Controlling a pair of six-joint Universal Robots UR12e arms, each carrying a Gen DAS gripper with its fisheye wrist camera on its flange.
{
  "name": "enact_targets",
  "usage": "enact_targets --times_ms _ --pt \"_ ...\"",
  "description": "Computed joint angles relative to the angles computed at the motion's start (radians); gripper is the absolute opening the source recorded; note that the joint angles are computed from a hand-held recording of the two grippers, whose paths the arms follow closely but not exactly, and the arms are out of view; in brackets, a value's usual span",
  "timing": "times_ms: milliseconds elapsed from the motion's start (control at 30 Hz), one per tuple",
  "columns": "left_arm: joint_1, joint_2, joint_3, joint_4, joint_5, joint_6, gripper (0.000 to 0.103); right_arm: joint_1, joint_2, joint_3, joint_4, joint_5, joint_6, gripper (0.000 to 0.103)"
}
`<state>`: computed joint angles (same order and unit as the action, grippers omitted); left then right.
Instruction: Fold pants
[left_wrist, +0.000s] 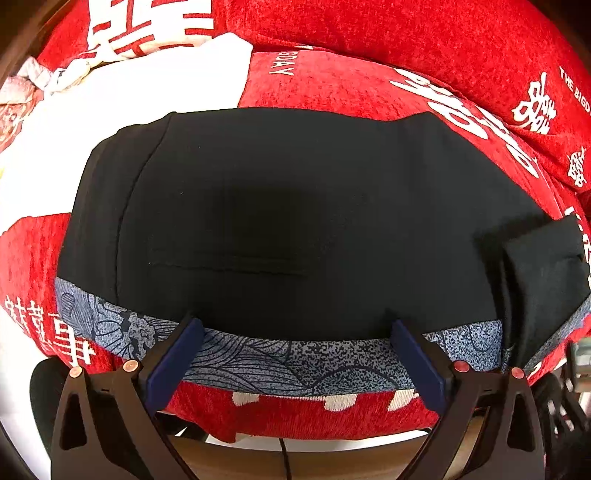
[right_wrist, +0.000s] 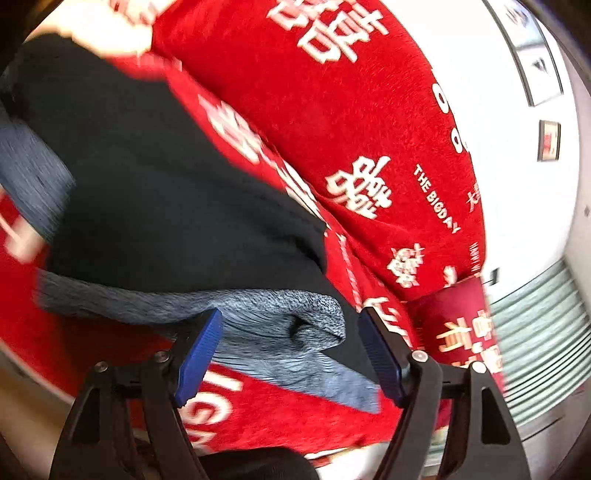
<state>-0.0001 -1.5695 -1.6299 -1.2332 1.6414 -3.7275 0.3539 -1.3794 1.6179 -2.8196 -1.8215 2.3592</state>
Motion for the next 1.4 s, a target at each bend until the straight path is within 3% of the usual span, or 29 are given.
enact_targets --times_ms 67,167,300,367,400,467,533,767,967,1067,1233,1300,1367,1400 --pt "-0.007 -0.003 0.002 -0.002 0.019 0.001 0.101 0.001 -0.013 -0.011 0.020 0.068 0.052 0.083" --pt "-0.012 -0.003 0.001 -0.001 0.034 0.004 0.101 -0.003 0.003 -0.082 0.209 0.213 0.155 0.083" --pt "-0.006 0.003 -0.004 0.002 0.018 0.019 0.101 0.006 0.067 -0.166 0.376 0.299 0.214 0.082" --pt "-0.004 0.005 -0.006 0.001 0.012 0.025 0.101 -0.001 0.099 -0.219 0.508 0.344 0.241 0.050" --pt "-0.003 0.007 -0.007 -0.001 0.010 0.027 0.101 -0.023 0.107 -0.247 0.572 0.424 0.291 0.039" --pt "-0.001 0.010 -0.011 0.000 0.007 0.026 0.101 -0.038 0.105 -0.262 0.602 0.463 0.318 0.011" --pt "-0.004 0.009 -0.009 -0.006 0.013 0.020 0.101 -0.061 0.100 -0.274 0.603 0.491 0.326 0.006" --pt "-0.001 -0.003 0.014 -0.039 0.007 0.011 0.101 -0.171 0.076 -0.315 0.524 0.575 0.443 0.005" --pt "-0.001 -0.011 0.030 -0.067 0.007 0.000 0.101 -0.281 0.101 -0.378 0.472 0.554 0.595 0.005" --pt "-0.004 -0.017 0.042 -0.080 0.006 -0.005 0.101 -0.335 0.136 -0.413 0.505 0.563 0.649 0.005" --pt "-0.022 -0.035 0.071 -0.096 0.014 -0.002 0.101 -0.393 0.212 -0.462 0.636 0.530 0.706 0.006" --pt "-0.033 -0.043 0.086 -0.102 0.023 0.007 0.101 -0.416 0.230 -0.462 0.691 0.533 0.748 0.013" --pt "-0.042 -0.050 0.098 -0.108 0.033 0.018 0.101 -0.424 0.230 -0.441 0.697 0.464 0.817 0.014" --pt "-0.046 -0.054 0.103 -0.112 0.037 0.022 0.101 -0.433 0.223 -0.424 0.694 0.472 0.843 0.018"
